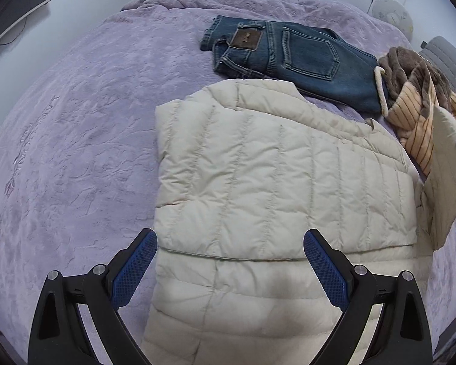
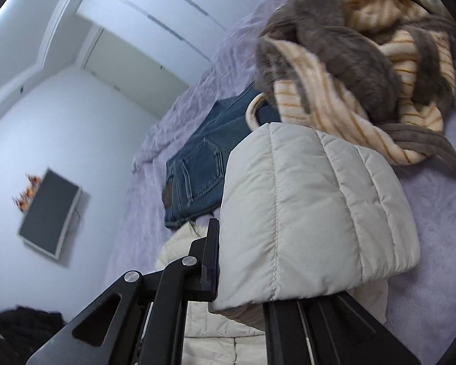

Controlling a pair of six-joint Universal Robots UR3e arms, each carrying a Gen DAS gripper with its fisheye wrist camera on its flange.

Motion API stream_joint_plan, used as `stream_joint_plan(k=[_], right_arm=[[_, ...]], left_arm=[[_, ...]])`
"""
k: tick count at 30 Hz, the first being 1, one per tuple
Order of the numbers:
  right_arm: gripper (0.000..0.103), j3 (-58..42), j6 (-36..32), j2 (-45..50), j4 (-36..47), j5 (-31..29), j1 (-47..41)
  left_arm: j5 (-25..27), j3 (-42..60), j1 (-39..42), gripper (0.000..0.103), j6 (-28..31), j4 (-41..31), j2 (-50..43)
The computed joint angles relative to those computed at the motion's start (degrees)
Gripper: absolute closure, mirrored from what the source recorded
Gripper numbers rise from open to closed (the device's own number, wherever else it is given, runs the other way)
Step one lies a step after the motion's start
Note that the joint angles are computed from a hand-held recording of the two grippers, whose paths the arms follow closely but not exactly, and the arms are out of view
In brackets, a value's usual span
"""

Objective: Fold large clothes

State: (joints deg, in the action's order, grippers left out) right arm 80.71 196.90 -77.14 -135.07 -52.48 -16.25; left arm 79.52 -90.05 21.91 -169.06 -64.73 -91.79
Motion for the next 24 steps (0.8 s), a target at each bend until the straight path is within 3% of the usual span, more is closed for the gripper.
stream_joint_plan(k=[3, 7, 10, 13, 14, 16, 17, 18, 24], right_arm=[[0.095, -11.35, -4.55, 7.89, 5.39, -12.00, 10.75], [0.095, -21.95, -8.81, 17.22, 11.96, -23.67, 21.26], [0.095, -23.95, -10.41, 21.14, 14.54, -29.27, 25.44], [0.094, -19.85, -9.00, 19.78, 14.10, -31.51, 26.16], [0.086, -17.62, -8.21, 18.61, 13.16, -32.30, 26.32], [0.055, -17.05, -6.41, 17.41, 13.92, -32.90, 26.32], [0.031, -15.50, -5.40, 15.82, 13.50, -32.40, 25.77], [0.025, -12.92, -4.00, 13.63, 11.97, -32.07, 25.08], [0.030, 3.88, 11.92, 2.62, 0.68, -28.11, 18.63]], left_arm=[[-0.73, -0.78, 2.57, 0.005, 0.58, -0.10, 0.67], [-1.39, -1.85, 5.32, 0.005, 1.64, -0.11, 1.39], [-1.91, -2.33, 6.86, 0.005, 2.26, -0.07, 1.59], [-2.51, -2.49, 8.00, 0.005, 2.76, -0.28, 1.56], [-2.65, -2.50, 8.15, 0.005, 2.78, -0.40, 1.58], [-2.92, -2.49, 8.42, 0.005, 2.88, -0.49, 1.44], [-3.04, -2.47, 8.41, 0.005, 2.76, -0.52, 1.41], [-3.27, -2.45, 8.51, 0.005, 2.79, -0.54, 1.34], [-4.60, -1.92, 8.89, 0.005, 3.39, -0.44, 0.51]])
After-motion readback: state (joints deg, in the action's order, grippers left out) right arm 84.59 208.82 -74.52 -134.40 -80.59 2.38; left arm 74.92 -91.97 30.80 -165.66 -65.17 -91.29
